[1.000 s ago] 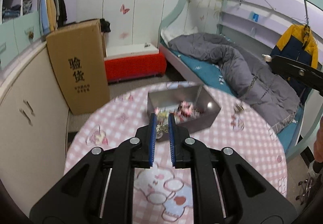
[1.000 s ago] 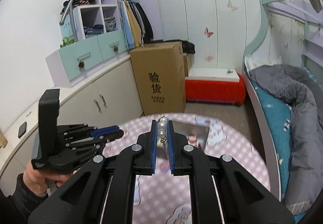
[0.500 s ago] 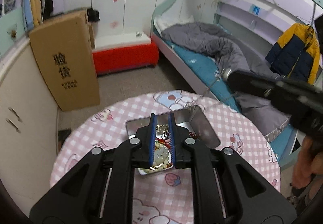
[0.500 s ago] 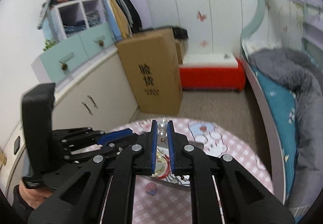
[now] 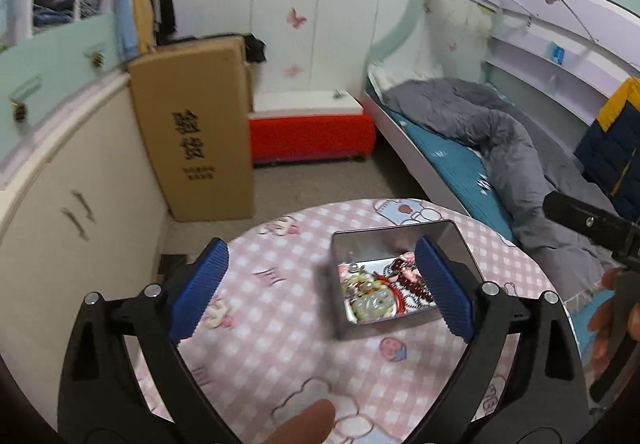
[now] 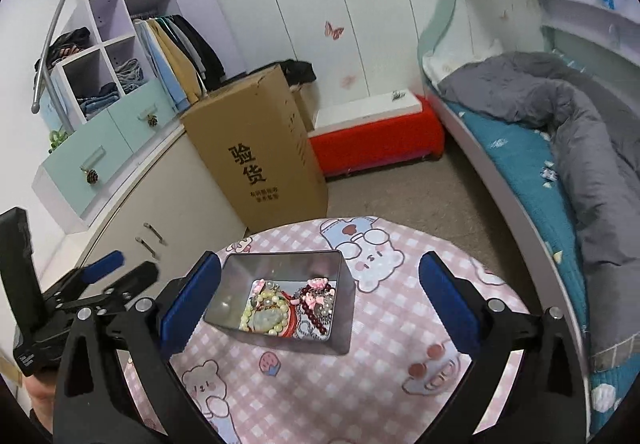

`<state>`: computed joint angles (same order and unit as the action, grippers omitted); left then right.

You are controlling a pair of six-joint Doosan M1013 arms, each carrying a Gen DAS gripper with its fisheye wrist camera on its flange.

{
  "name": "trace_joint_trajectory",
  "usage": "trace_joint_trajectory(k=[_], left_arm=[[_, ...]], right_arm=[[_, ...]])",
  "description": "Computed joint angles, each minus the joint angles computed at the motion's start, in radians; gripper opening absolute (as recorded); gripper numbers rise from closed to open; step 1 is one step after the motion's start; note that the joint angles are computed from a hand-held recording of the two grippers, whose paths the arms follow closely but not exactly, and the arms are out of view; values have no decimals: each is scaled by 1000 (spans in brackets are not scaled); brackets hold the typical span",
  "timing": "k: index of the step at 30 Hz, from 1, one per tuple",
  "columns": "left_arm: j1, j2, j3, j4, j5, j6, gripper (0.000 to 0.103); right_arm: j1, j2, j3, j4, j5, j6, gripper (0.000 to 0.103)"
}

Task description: Organize jewelry

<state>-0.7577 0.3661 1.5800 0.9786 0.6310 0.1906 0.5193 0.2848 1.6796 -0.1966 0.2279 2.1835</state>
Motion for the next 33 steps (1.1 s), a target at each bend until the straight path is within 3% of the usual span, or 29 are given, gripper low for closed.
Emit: trace_joint_trajectory(k=[4, 9, 15, 18, 23, 33], left_arm=[[-45, -58, 59, 106, 53, -101, 93], [-124, -125, 119, 243, 171, -208, 97], [-215, -189, 181, 372, 304, -349, 97], [-258, -212, 207, 422, 359, -396, 97], [-310, -232, 235, 450, 438, -439, 97], [-375, -253, 286, 454, 535, -555, 97]], right_arm=[[29, -52, 42, -226, -7, 214, 95], [75, -105, 82, -502, 3, 459, 95], [139, -174, 168, -972, 23, 912, 95], [170, -199, 204, -1137, 67, 1090, 95], [228, -235, 251, -1259, 167, 1220, 95], [349, -267, 303, -1335, 367, 1314, 95]])
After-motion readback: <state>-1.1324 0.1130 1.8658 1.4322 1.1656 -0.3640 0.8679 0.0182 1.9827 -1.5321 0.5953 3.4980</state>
